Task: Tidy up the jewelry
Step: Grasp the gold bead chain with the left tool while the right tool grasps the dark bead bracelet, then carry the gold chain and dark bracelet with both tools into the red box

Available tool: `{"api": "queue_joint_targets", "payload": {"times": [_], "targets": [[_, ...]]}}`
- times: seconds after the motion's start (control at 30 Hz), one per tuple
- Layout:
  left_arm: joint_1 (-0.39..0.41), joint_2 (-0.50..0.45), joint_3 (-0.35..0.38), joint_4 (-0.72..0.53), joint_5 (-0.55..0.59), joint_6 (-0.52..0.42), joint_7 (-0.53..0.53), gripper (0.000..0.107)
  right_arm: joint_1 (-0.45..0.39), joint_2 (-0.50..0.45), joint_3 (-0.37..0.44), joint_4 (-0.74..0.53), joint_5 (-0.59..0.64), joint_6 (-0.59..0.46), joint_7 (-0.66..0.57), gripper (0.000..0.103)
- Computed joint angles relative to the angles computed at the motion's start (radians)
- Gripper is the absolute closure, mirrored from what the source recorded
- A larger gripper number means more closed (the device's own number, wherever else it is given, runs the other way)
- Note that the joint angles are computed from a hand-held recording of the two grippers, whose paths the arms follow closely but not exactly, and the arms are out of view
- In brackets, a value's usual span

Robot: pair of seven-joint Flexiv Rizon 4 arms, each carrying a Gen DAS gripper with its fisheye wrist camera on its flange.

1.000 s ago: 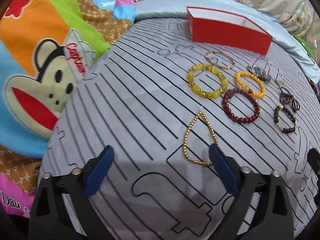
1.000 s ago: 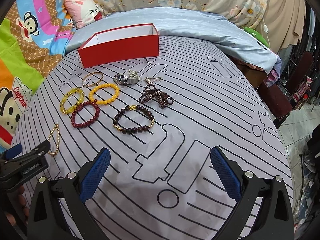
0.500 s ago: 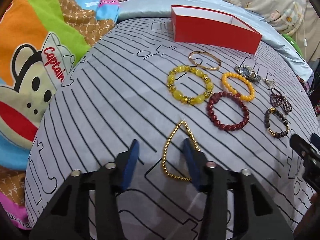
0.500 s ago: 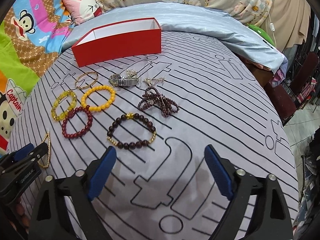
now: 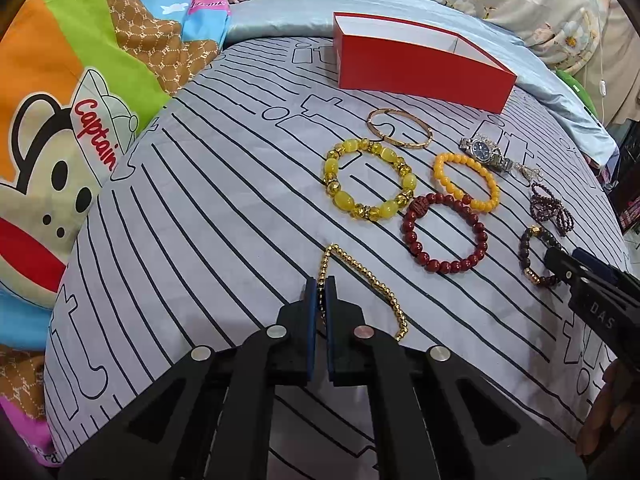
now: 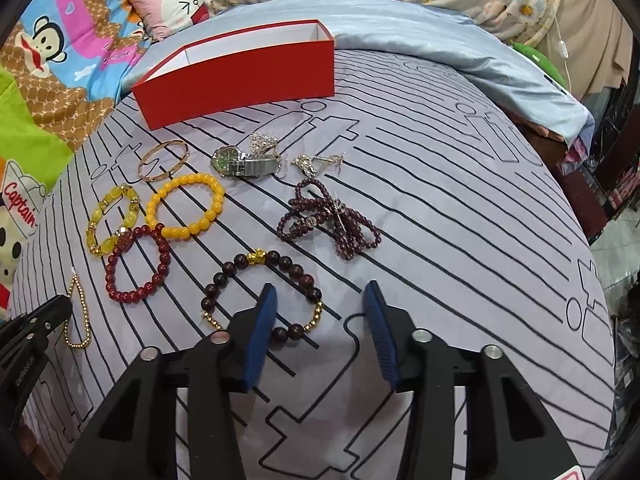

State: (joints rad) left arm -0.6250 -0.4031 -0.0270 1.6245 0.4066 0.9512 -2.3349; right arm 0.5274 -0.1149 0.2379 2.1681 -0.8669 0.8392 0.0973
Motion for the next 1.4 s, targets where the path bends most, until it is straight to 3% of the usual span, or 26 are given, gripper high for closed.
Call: {"api": "queue_joint_targets", "payload": {"times": [0.03, 0.1, 0.17, 0.6, 0.93, 1.23, 1.4], "targets": [[0.001, 0.000, -0.001, -0.001, -0.001, 0.001, 0.002, 0.103, -0.002, -0.001, -0.002, 0.001, -0.006, 0.010, -0.001, 0.071], [0.000, 0.004, -0.002, 0.000, 0.000, 0.002, 0.004, 0.103, -0.004, 0.000, -0.001, 0.002, -0.004, 0.022, -0.011, 0.089], [-0.002, 0.009, -0.003, -0.001, 0.002, 0.002, 0.003, 0.103, -0.006, 0.002, 0.000, 0.005, 0.002, 0.033, -0.015, 0.096], [-0.013, 0.068, -0.022, -0.013, 0.040, -0.015, -0.007, 0.103, -0.025, 0.116, 0.036, 0.063, -0.030, 0.069, 0.044, 0.096], [-0.018, 0.071, -0.042, -0.099, 0.062, -0.046, 0.028, 0.103, -0.057, 0.180, 0.056, 0.030, -0.089, 0.057, 0.019, 0.096], [-0.018, -0.021, -0.031, -0.279, 0.041, -0.021, 0.107, 0.103, -0.122, 0.154, 0.012, -0.053, -0.165, 0.153, -0.024, 0.095], [-0.016, -0.124, 0.002, -0.446, 0.003, -0.026, 0.173, 0.103, -0.151, 0.069, -0.042, -0.164, -0.180, 0.221, -0.107, 0.096]]}}
